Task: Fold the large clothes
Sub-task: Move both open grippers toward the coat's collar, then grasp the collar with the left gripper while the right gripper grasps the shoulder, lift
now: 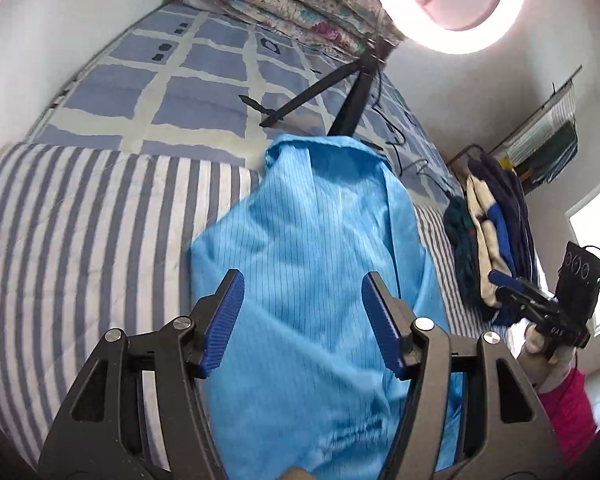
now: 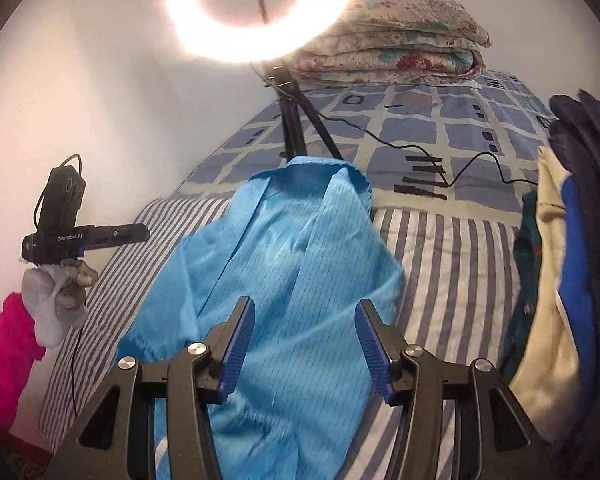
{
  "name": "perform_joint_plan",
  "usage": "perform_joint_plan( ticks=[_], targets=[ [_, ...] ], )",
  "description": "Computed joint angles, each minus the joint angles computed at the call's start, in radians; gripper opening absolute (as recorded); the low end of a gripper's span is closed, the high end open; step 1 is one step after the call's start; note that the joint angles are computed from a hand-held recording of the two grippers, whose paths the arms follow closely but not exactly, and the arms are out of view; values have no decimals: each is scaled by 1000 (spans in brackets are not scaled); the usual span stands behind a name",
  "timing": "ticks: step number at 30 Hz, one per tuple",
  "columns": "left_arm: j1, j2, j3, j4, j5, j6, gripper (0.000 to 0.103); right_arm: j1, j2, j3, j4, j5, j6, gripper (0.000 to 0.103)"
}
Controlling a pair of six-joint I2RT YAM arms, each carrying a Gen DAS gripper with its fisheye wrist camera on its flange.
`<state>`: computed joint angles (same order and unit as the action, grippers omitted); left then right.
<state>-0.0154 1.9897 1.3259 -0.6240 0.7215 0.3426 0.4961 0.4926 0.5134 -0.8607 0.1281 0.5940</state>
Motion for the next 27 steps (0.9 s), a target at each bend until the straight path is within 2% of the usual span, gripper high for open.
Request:
perform_joint_plan(
  ticks=[3, 6, 12, 15, 20, 22, 23, 24, 25, 26, 27],
  targets=[
    [-35, 114, 127, -4, 12, -69, 64, -190, 141, -15, 155, -129, -144, 59],
    [-68, 223, 262, -31, 18, -129, 67, -288, 291, -24, 302, -192, -206, 61],
    [-124, 401, 494, -83, -12, -182, 67, -432, 531, -33, 535, -309, -248, 61],
    [-134, 506, 641, -171, -5, -208, 67, -498, 644, -33, 649, -375, -238, 61],
    [-158, 596, 769, -225, -1, -217, 66, -592, 773, -43, 798, -531, -191, 62],
    [-174, 601, 766, -212, -7, -219, 57, -599, 826, -42, 852, -555, -164, 61],
    [-184, 592, 748, -187, -24, -224, 45, -594, 849, -38, 871, -551, -152, 60],
    [-193, 580, 726, -167, -38, -224, 39, -583, 880, -36, 898, -553, -142, 57],
    [-205, 565, 696, -142, -58, -220, 21, -570, 896, -34, 912, -546, -135, 43],
    [-212, 558, 683, -130, -67, -213, 6, -556, 913, -31, 924, -539, -132, 35],
    [-218, 529, 635, -91, -73, -206, 5, -542, 922, -28, 933, -531, -130, 24]
  ],
)
